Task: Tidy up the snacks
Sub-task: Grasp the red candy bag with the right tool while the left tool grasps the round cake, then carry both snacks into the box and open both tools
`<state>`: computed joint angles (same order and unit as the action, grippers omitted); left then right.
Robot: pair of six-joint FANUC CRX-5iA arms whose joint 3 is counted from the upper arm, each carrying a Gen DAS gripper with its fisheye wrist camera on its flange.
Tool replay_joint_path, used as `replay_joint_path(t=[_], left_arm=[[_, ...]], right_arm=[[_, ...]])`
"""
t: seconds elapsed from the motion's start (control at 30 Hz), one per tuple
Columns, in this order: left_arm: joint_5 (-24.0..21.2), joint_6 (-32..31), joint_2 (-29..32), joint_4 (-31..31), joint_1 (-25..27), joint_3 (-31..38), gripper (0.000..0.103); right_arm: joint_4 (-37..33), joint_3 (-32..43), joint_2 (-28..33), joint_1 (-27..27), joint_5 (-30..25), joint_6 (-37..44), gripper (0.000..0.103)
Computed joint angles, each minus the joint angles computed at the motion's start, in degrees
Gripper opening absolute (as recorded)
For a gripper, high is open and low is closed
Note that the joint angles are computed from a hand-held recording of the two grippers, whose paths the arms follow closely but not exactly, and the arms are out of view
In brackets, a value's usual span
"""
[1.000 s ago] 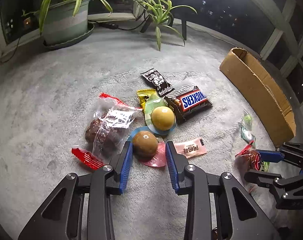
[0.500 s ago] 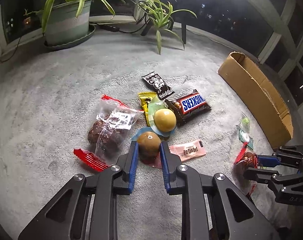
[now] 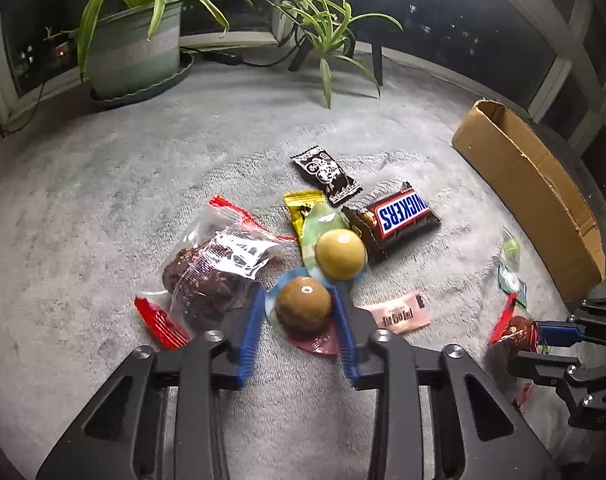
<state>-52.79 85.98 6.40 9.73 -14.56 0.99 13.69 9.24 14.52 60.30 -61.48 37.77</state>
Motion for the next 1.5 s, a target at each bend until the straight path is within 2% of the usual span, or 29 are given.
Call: replay_joint_path(t=[0.33, 0.67, 0.77, 1.07, 1.5], left_arm=[[0.8, -1.7, -3.0, 3.8, 1.1, -3.2, 0.030], [3.2, -8.2, -4.5, 13.2, -0.8, -2.6, 0.030], [3.6, -10.7, -3.0, 16.6, -2.5, -0.8, 0.030], [4.2, -14.1, 3.6, 20.8, -8.3, 6.6, 0.030], [2.3, -15.1, 13.9, 20.9, -14.6, 18.5, 0.030]], right_arm=[[3.6, -3.0, -3.4, 0.7, 3.1, -3.4, 0.030], [12.2, -7.3, -9.1, 1.3, 3.5, -10.2, 0.030], [15.1, -9.3, -11.2, 1.1, 3.1, -13.1, 0.030], [21.4, -14.5, -16.5, -0.9, -0.1, -20.4, 0.030], [22.5, -19.0, -20.0, -6.5, -3.3, -24.0, 0.030]])
